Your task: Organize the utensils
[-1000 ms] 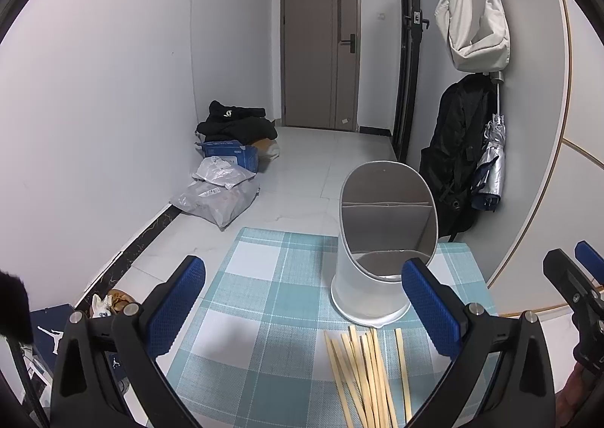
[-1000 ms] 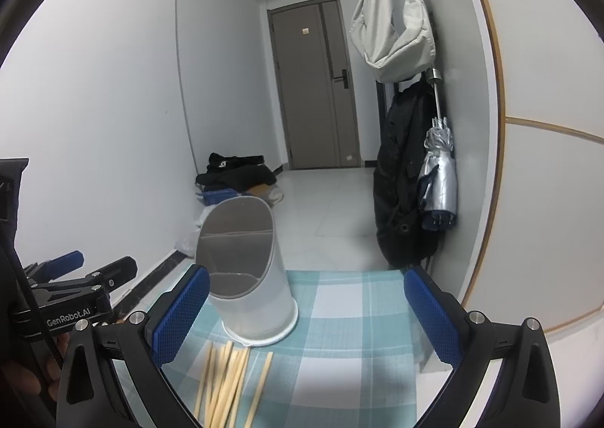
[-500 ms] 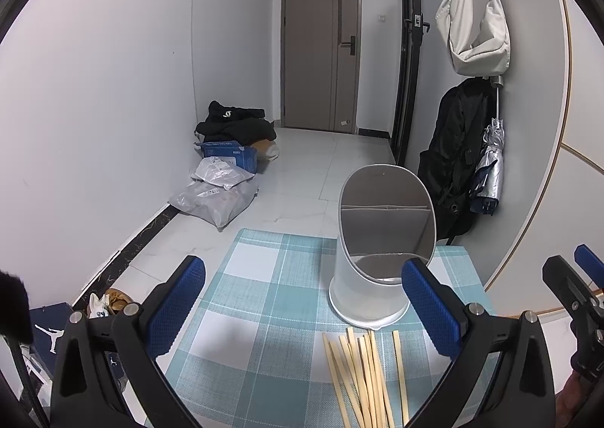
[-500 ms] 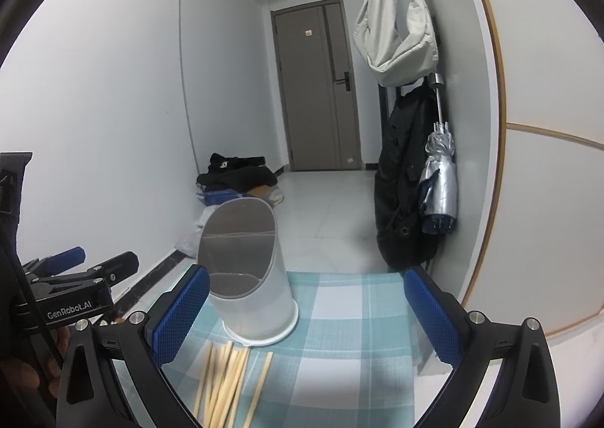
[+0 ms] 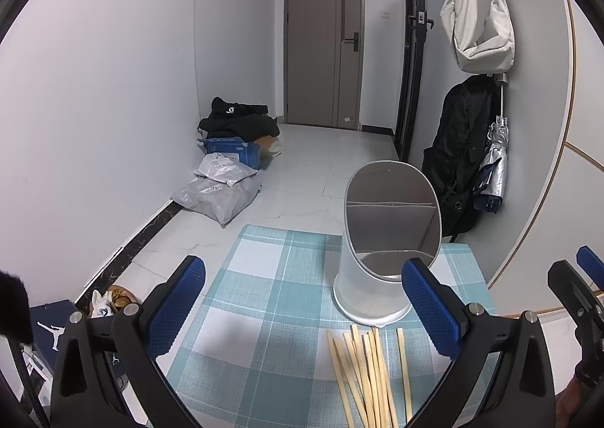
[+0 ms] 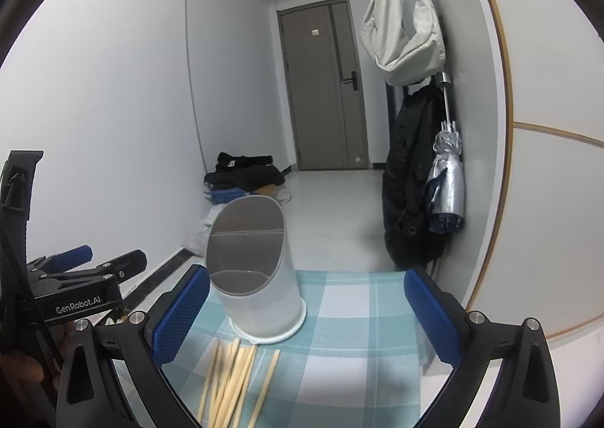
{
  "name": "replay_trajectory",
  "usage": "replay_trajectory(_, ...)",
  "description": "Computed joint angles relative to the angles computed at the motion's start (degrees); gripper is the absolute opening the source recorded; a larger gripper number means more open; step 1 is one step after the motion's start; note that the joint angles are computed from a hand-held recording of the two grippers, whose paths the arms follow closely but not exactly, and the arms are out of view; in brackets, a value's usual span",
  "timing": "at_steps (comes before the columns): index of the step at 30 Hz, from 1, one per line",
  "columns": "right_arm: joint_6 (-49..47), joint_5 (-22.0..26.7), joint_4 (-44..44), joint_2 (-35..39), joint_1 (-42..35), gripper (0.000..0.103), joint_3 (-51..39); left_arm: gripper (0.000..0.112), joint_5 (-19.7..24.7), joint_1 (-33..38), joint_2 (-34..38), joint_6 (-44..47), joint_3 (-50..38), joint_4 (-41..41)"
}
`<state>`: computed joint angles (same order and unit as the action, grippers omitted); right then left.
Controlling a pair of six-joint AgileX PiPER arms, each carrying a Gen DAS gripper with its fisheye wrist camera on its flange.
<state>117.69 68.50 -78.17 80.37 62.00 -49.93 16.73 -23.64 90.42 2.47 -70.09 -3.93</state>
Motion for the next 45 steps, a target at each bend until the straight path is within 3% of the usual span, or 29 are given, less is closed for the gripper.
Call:
replay_trajectory(10, -0.2, 0.2, 0.1, 0.2, 0.0, 0.103, -0.2, 0.102, -0.4, 0.0, 0.0, 1.3, 0.3, -1.2)
replay_trajectory(18, 0.0, -4.8, -0.4, -1.1, -1.4, 0.103, 1.2, 0.102, -0.3, 0.4, -0.1, 1.8, 0.2, -1.9)
replay_trajectory(22, -1.4, -7.3, 1.0, -0.5, -2.5, 0.103, 0.7, 0.102, 1.9, 0.9, 0.9, 2.6, -1.3, -2.8)
replay_trajectory(26, -8.1, -12.6, 8.3, 1.3, -6.8, 0.102, -1.6, 0.102, 6.7, 2.3, 3.3, 2.8, -4.4, -3.4)
replay_trajectory(31, -21.8, -24.4, 22.6, 4.9, -16.4, 0.081, -4.0, 0.102, 10.4, 4.0, 5.7, 1.7, -6.8, -2.3)
replay_trajectory(35, -34.8, -33.5, 36.2, 10.2, -23.4, 0.067, -6.2, 0.102, 16.6, 6.7, 9.5, 2.7, -10.9, -4.5)
replay_trajectory(37, -39.2, -34.3, 40.2, 13.3, -24.8, 0.064, -8.2, 0.102, 19.8, 8.0, 11.1, 3.2, -12.9, -6.8)
replay_trajectory(39, -42.8, -33.5, 43.1, 17.5, -26.0, 0.054, -11.4, 0.102, 23.8, 10.1, 13.2, 4.3, -15.0, -10.0)
replay_trajectory(42, -46.0, -32.5, 44.5, 21.7, -26.6, 0.049, -14.7, 0.102, 28.3, 11.9, 16.2, 3.6, -18.6, -11.9)
replay_trajectory(45, -47.4, -31.1, 44.3, 25.5, -26.5, 0.040, -17.7, 0.102, 28.9, 12.4, 16.8, 2.9, -18.9, -11.6)
